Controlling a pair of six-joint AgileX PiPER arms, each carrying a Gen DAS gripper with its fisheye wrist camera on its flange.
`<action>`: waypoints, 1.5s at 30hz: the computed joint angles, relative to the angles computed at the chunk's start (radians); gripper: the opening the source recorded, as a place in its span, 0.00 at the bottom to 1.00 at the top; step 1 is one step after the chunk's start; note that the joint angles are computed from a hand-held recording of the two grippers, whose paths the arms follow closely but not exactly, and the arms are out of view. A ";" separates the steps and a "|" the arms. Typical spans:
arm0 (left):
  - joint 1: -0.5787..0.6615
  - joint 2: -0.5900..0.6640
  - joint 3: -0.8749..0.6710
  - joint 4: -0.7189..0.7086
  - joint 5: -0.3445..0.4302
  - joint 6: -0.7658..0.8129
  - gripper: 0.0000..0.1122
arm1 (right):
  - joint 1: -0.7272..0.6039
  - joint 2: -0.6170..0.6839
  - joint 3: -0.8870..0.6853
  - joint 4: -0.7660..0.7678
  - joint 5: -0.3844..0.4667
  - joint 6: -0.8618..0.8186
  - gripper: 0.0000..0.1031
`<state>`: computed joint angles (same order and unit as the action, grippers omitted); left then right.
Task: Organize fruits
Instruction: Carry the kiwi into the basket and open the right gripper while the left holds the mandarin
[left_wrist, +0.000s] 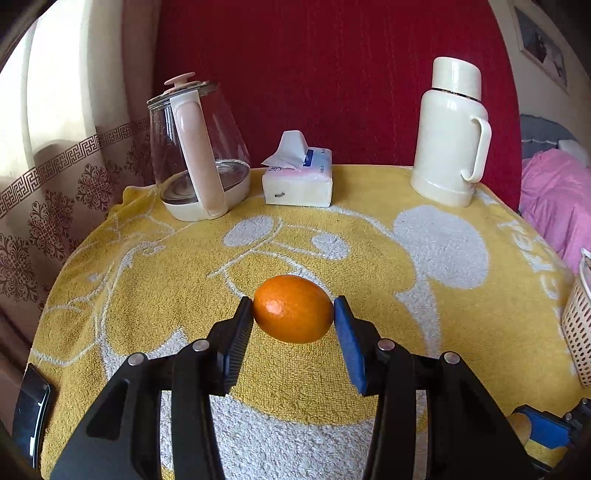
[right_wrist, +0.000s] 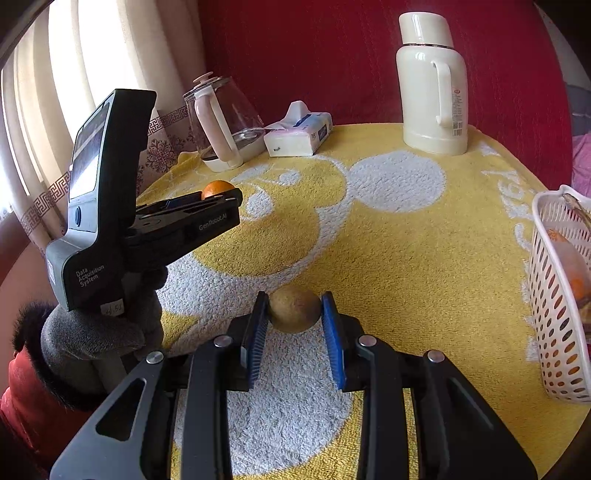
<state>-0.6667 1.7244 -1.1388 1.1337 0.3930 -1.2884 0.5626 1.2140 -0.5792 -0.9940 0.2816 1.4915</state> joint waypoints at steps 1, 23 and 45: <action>-0.003 -0.001 0.001 0.013 0.008 -0.015 0.40 | -0.001 0.002 0.000 0.007 -0.002 -0.008 0.29; -0.034 -0.033 0.020 0.026 0.046 -0.070 0.40 | 0.006 -0.075 0.024 -0.117 0.035 0.136 0.29; -0.057 -0.037 0.024 -0.011 0.030 -0.036 0.40 | -0.493 -0.499 0.061 0.394 0.159 -0.511 0.29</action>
